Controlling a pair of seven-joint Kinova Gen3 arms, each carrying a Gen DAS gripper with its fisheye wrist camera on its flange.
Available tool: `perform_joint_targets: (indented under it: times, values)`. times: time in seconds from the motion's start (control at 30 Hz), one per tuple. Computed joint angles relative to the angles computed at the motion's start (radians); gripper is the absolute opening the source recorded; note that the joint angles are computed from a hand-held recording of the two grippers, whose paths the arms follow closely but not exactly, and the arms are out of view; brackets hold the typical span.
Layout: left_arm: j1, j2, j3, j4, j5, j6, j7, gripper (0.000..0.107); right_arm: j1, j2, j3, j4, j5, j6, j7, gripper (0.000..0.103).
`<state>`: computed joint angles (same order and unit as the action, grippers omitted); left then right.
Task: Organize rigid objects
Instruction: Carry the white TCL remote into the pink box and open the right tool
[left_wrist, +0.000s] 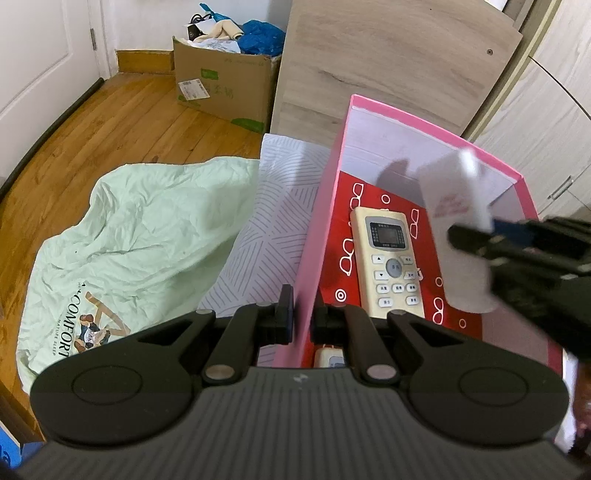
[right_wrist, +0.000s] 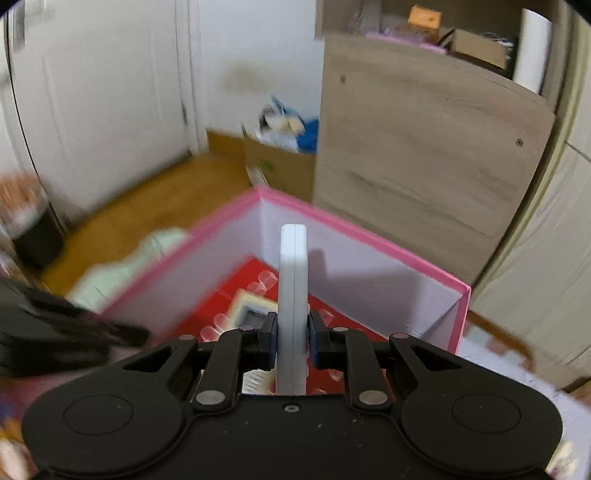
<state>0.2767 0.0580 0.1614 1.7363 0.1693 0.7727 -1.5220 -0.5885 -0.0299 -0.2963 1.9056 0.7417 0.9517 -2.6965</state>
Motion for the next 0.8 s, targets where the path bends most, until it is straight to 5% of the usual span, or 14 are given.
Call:
perform_joint_targets:
  times: [0.37, 0.5, 0.8]
  values:
    - [-0.011, 0.001, -0.003, 0.008, 0.033, -0.007, -0.050, 0.007, -0.151, 0.258, 0.076, -0.204, 0.057, 0.365, 0.238, 0.019]
    - [-0.018, 0.000, -0.005, 0.011, 0.051, -0.006, -0.066, 0.007, -0.150, 0.247, 0.101, -0.198, 0.032, 0.340, 0.274, 0.020]
    - [-0.013, 0.005, -0.004, 0.001, 0.038, 0.001, -0.047, 0.007, 0.004, 0.115, 0.118, -0.150, -0.166, 0.120, 0.331, 0.037]
